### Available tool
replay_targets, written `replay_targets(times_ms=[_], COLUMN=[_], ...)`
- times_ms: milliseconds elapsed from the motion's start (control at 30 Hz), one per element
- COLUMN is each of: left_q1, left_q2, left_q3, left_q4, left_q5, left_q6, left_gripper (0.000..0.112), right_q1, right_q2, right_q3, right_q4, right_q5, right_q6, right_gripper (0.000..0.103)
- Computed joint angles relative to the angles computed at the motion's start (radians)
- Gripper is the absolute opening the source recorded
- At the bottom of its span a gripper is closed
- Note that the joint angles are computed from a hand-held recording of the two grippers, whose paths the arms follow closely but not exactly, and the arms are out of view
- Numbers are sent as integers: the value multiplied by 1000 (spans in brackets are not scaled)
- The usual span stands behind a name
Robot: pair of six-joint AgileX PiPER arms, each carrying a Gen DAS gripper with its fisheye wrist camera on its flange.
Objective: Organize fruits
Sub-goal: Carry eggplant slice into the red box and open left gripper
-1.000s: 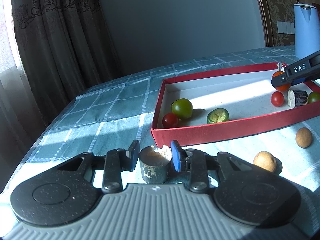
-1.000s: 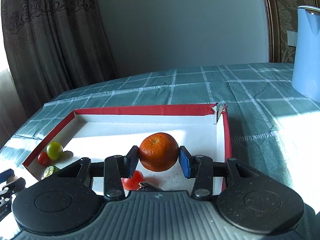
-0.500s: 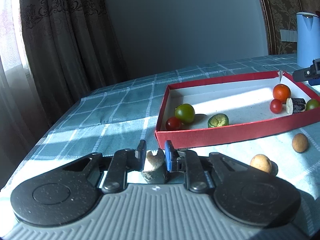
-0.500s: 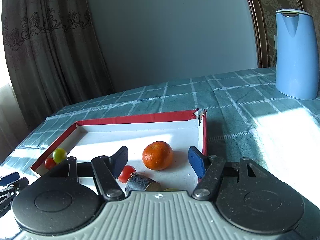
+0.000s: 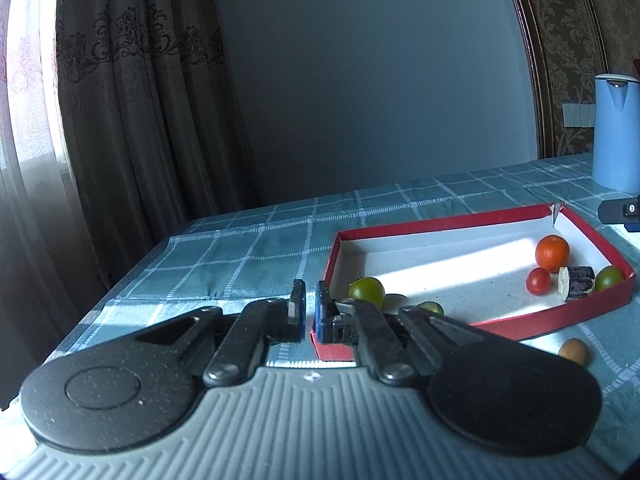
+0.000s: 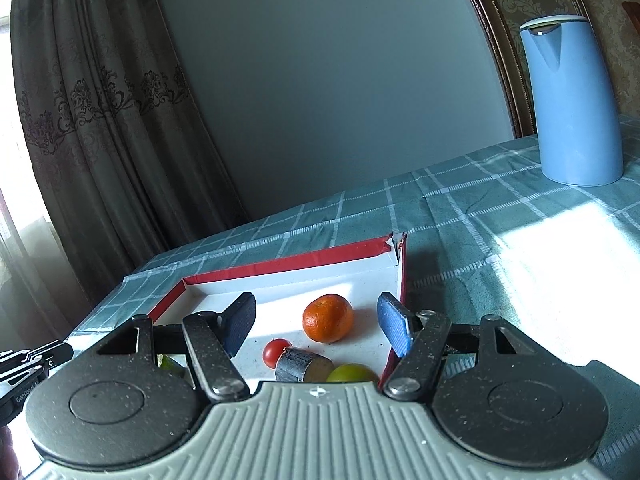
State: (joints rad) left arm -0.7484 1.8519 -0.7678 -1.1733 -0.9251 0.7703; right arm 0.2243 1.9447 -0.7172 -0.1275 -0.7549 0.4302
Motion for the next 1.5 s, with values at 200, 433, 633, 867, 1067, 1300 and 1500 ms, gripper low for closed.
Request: replay_targets(times_ms=[200,433,633,867,1067,1300,1500], left_q1=[42,60,60,44,32,47,71], left_q2=[-54,-1,44,21,27,184,291], left_q3=[34,110,51,44,-106,-388,-554], left_q4=[23,89,7,2,-50,-124,-175], left_q5=[62,122,148,117,117,166,233], left_q6=[-6,-107,-8,-3,158,331,416], left_gripper=[24,60,31,31,31,31,32], right_q1=[7,21,33,35,35,44,59], right_q2=[-1,0,8,0,5,14,14], right_q3=[-7,-14,-21,-6,-17,-27,-33], right_q4=[-17,-17,21,16,17,10,12], right_q5=[25,48,59,33,55,70,92], right_q6=[2,-14,-46,-43,-39,-39,-56], right_gripper=[67,67,67,67,67,67,67])
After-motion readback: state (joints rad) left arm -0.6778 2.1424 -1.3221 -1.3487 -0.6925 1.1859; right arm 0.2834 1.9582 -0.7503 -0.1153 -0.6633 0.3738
